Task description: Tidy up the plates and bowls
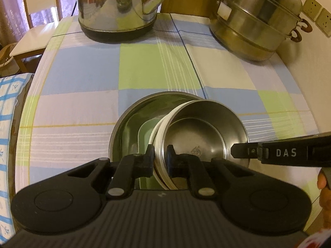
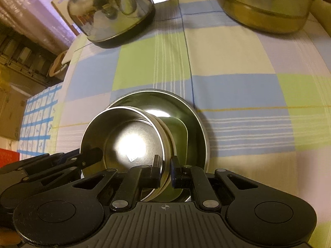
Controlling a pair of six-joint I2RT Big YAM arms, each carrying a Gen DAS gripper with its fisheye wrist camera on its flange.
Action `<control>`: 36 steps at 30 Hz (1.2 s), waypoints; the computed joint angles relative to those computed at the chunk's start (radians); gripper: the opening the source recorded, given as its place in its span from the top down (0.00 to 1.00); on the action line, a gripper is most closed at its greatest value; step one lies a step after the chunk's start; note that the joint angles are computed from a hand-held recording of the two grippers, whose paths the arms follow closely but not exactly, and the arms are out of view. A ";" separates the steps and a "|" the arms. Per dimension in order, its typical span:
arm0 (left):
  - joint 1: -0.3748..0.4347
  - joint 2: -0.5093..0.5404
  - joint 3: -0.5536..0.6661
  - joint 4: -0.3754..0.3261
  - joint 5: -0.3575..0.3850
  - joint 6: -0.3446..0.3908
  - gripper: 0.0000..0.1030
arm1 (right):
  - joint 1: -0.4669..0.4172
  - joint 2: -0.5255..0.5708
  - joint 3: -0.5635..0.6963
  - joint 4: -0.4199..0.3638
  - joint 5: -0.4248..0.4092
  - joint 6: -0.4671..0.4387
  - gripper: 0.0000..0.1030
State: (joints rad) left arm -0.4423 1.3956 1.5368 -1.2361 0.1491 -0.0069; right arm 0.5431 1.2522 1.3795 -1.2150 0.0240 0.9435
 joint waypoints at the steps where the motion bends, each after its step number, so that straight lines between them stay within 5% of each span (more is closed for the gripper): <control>1: 0.000 0.001 0.001 0.000 0.001 0.005 0.89 | 0.001 0.000 0.001 0.000 0.005 0.003 0.91; 10: 0.001 -0.017 -0.014 0.015 0.012 0.009 0.80 | 0.030 -0.004 -0.007 0.022 0.079 0.005 0.87; 14: 0.004 -0.032 -0.018 0.024 0.008 0.007 0.69 | 0.052 -0.022 -0.019 0.043 0.134 0.011 0.47; 15: 0.004 -0.038 -0.020 0.028 0.005 0.006 0.66 | 0.060 -0.032 -0.026 0.053 0.152 0.013 0.45; 23: 0.018 -0.126 -0.056 0.069 -0.002 -0.020 0.49 | 0.140 -0.135 -0.093 0.139 0.328 -0.002 0.34; 30: 0.003 -0.240 -0.109 0.089 -0.066 -0.044 0.41 | 0.248 -0.206 -0.113 0.083 0.495 -0.004 0.30; 36: -0.057 -0.359 -0.178 0.082 -0.179 -0.101 0.24 | 0.336 -0.298 -0.181 0.096 0.501 0.061 0.29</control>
State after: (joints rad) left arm -0.4995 1.0367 1.3589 -1.1539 -0.0298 -0.1082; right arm 0.8794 0.9545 1.1989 -1.1187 0.5246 1.0044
